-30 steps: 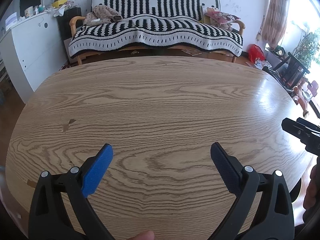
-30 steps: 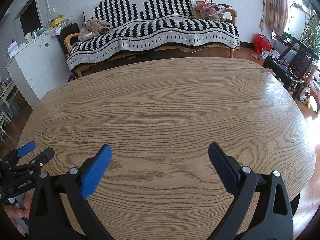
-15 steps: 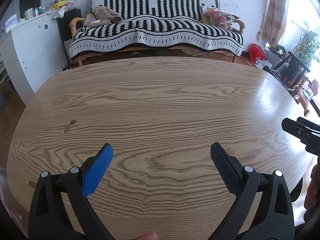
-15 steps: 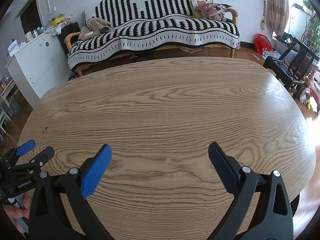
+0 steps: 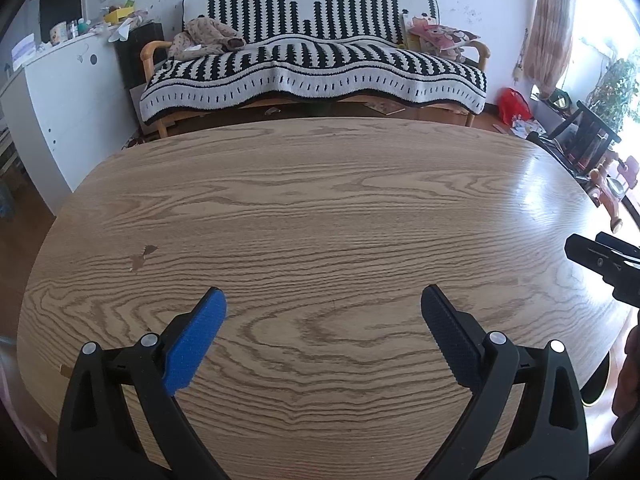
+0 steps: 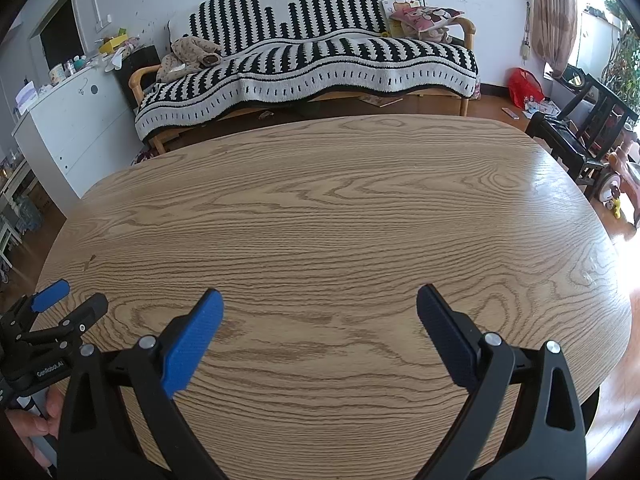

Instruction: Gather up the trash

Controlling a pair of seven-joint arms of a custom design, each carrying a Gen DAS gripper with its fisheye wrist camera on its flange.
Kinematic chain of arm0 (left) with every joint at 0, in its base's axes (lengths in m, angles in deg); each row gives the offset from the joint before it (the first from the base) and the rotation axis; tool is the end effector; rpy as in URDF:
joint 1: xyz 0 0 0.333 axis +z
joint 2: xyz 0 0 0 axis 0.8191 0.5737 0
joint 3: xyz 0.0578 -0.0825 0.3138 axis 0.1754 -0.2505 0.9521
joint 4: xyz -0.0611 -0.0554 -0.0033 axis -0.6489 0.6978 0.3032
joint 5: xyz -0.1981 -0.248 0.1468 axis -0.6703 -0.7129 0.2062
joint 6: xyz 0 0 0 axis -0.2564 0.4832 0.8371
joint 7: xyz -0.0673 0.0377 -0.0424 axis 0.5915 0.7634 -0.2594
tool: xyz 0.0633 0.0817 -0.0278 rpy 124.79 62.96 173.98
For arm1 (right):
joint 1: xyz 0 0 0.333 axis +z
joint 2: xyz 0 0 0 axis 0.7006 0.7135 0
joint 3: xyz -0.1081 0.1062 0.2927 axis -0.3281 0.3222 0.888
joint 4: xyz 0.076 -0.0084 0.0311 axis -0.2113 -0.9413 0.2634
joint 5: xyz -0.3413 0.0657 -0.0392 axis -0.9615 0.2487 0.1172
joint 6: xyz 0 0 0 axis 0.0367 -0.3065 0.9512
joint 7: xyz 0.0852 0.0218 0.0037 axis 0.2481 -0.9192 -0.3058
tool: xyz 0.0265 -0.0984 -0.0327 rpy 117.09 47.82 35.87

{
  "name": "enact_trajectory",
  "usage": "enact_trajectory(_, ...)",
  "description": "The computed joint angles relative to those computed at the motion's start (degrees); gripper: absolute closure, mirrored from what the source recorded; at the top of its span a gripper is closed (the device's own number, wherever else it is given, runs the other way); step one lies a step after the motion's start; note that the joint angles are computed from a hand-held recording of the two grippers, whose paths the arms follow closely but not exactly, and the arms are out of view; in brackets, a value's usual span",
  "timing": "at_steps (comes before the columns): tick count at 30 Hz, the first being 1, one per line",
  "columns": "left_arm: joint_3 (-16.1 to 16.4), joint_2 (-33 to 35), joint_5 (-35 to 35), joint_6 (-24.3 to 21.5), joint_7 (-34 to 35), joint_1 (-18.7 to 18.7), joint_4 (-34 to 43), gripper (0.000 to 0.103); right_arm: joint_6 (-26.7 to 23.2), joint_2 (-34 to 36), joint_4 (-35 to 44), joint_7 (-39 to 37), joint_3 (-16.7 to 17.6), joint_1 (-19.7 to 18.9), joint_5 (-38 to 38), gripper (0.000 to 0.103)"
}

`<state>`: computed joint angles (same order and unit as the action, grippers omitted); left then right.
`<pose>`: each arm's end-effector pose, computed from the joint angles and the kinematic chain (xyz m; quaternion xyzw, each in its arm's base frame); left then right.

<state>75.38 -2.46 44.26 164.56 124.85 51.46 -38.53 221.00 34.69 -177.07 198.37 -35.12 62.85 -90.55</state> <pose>0.6094 -0.1116 0.4594 -0.5979 0.7174 -0.2795 0.2230 0.5439 0.2068 0.4865 -0.6096 0.7124 -0.2132 0.2745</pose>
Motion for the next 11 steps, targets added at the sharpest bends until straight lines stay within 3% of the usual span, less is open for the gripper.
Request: enact_trajectory(11,0.01,0.01,0.27,-1.4,-0.67,-0.17,0.52,0.008,0.14,-0.16,-0.24,0.01,-0.05,-0.07,-0.01,0.009)
